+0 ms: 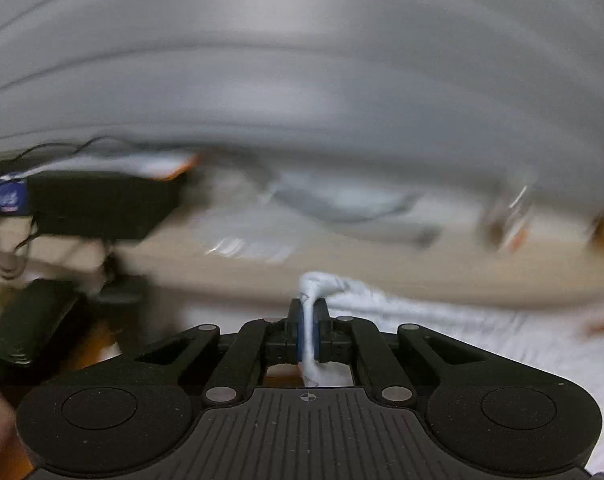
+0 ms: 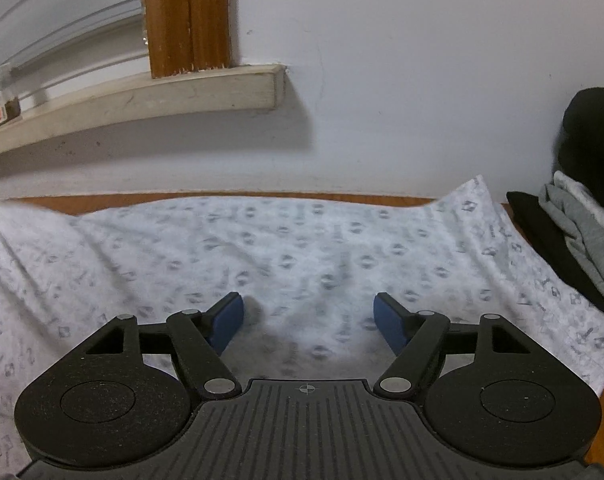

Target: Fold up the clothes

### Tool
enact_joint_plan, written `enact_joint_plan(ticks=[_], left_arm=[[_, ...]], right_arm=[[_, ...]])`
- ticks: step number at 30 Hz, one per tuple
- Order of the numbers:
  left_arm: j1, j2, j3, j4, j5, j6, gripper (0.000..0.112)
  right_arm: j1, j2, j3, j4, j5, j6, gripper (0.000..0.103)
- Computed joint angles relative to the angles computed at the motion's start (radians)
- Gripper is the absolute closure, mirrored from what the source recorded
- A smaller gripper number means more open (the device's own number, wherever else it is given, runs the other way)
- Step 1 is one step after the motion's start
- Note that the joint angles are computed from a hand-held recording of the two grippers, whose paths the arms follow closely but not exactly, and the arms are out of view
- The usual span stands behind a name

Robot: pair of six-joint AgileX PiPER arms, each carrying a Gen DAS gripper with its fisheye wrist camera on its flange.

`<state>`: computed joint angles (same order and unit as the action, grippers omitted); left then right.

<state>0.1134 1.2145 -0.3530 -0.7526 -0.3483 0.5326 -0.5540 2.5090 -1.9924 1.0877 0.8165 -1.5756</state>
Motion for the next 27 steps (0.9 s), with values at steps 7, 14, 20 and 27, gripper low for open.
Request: enact_joint_plan(ticks=[7, 14, 20, 27], left_arm=[[-0.102, 0.045, 0.022, -0.138, -0.052, 0.125, 0.066], [-0.334, 0.179, -0.098, -0.293, -0.086, 0.267, 0.053], [-0.461, 0.393, -0.304, -0.319, -0.007, 0.368, 0.052], [-0.539, 0.529, -0.405, -0.153, 0.032, 0.206, 0.053]], right_arm=[[0.0, 0.002, -0.007, -0.007, 0.004, 0.005, 0.03], [-0.001, 0.009, -0.029, -0.023, 0.017, 0.026, 0.028], [-0.002, 0.018, -0.048, -0.028, 0.025, 0.032, 0.026], [-0.003, -0.027, -0.003, 0.049, 0.169, -0.016, 0.052]])
